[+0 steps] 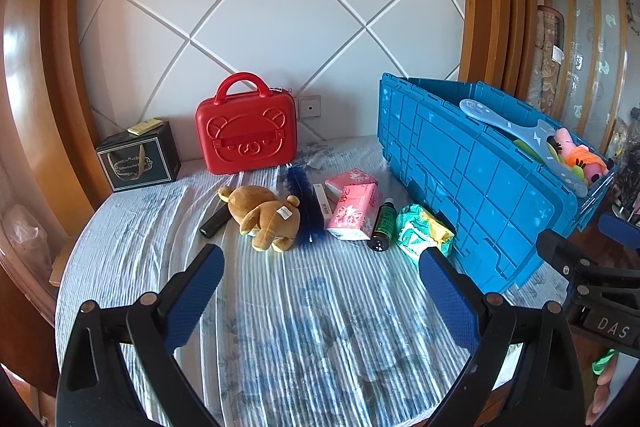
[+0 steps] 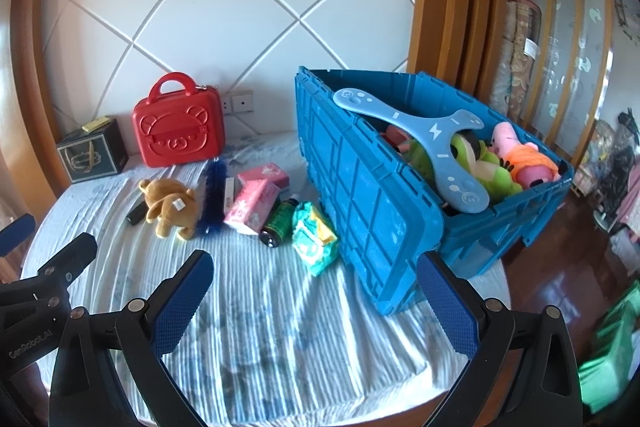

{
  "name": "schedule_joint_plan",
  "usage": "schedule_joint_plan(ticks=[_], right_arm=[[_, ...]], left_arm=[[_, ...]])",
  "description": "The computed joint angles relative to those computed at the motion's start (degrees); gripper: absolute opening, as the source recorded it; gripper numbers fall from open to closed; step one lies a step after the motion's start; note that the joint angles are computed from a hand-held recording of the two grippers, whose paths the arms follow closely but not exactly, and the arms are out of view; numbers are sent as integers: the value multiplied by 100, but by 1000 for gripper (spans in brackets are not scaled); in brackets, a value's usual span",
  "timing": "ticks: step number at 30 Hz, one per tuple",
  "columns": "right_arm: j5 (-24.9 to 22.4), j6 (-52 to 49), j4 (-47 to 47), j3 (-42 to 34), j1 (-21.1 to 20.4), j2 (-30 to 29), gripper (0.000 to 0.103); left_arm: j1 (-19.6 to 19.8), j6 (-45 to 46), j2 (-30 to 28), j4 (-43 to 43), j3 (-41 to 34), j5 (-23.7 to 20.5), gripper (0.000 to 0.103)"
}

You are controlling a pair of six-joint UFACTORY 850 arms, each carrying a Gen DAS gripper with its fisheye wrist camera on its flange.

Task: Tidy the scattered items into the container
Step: 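Move both tools toward the brown teddy bear on the bed, then grasp the brown teddy bear with the right tool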

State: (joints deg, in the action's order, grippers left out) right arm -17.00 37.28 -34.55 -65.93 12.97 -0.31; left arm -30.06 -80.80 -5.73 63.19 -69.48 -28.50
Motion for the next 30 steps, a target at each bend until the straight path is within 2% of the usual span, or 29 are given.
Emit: schedule_joint_plan(ticks=[3, 6, 9, 12, 15, 17, 20, 23, 30], right_arm=[[-71, -314, 302, -143, 79, -258, 103], [-125, -1007, 875, -464, 125, -690, 103], [-62, -2207, 1900, -842, 121, -1202, 103], [-159, -3559, 3054, -1396, 92, -1866, 103], [-540, -4756, 4200, -2206, 31, -2674, 100], [-854, -5235, 4589, -2775, 3, -3204, 90], [-1280, -5352, 4685, -3631, -20, -3946, 80], [-1786, -5460, 4860, -4426, -21, -4546, 74], [-2365, -5327, 4747, -5734, 215, -5374, 75]], left_arm=[[183, 272, -154, -290, -58, 129, 99], [368, 139, -400, -173, -156, 187, 96], [623, 459, -807, -673, -415, 182, 92], [903, 1169, -1372, -1504, -881, 0, 86], [1138, 1582, -1973, -1936, -1415, -353, 82], [1283, 1716, -2285, -2145, -1673, -490, 82], [1497, 1911, -2634, -2458, -1970, -589, 82], [1684, 2163, -2945, -2823, -2302, -681, 82], [2061, 2786, -3486, -3018, -2907, -674, 82]])
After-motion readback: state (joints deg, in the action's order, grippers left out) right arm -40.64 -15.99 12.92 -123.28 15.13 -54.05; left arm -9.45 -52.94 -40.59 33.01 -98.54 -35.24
